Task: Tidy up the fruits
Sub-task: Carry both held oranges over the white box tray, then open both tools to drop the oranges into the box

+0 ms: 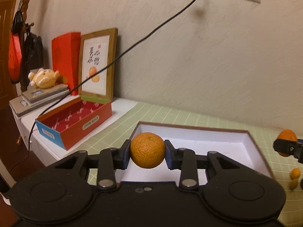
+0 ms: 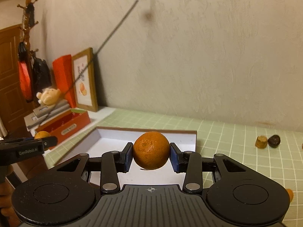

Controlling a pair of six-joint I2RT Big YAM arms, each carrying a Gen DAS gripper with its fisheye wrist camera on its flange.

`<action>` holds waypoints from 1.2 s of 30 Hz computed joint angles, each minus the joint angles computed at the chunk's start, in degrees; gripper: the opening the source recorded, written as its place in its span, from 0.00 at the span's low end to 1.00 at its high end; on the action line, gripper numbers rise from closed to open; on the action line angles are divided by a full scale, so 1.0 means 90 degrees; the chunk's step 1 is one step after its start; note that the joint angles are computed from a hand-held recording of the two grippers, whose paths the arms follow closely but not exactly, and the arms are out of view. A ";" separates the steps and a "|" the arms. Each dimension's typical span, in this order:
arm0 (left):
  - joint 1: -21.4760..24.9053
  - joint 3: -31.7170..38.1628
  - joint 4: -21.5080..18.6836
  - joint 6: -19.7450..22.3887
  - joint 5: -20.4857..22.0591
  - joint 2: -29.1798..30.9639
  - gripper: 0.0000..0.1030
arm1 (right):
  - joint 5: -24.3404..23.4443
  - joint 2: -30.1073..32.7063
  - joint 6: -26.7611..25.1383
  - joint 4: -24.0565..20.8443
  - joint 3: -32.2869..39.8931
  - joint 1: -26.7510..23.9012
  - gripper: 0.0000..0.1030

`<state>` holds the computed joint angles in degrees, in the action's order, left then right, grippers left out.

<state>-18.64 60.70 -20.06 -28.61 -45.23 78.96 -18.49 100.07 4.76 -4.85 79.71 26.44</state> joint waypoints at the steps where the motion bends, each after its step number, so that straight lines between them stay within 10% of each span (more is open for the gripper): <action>1: 0.0067 0.0004 -0.0021 -0.0034 0.0073 0.0034 0.26 | 0.0019 0.0089 -0.0004 -0.0085 0.0093 0.0002 0.40; 11: 0.0483 0.0316 -0.0416 -0.0165 0.0598 0.0542 0.29 | 0.0372 0.0730 -0.0103 -0.0668 0.0735 0.0080 0.40; 13: 0.0522 0.0444 -0.0696 -0.0357 0.0636 0.0608 0.69 | 0.0719 0.0740 -0.0122 -0.0534 0.0710 0.0130 0.85; 15: 0.0476 0.0417 -0.0633 -0.0444 0.0370 0.0530 0.89 | 0.1025 0.0584 0.0002 0.0265 0.0354 0.0136 0.97; 23: 0.0159 0.0145 0.0094 -0.0111 -0.0812 -0.0020 0.94 | 0.1016 0.0170 0.0520 0.1607 -0.0237 -0.0032 1.00; 36: -0.0115 0.0594 -0.0470 -0.0040 -0.0915 0.0356 0.94 | 0.0539 -0.0022 0.0796 0.1134 -0.0480 -0.0288 1.00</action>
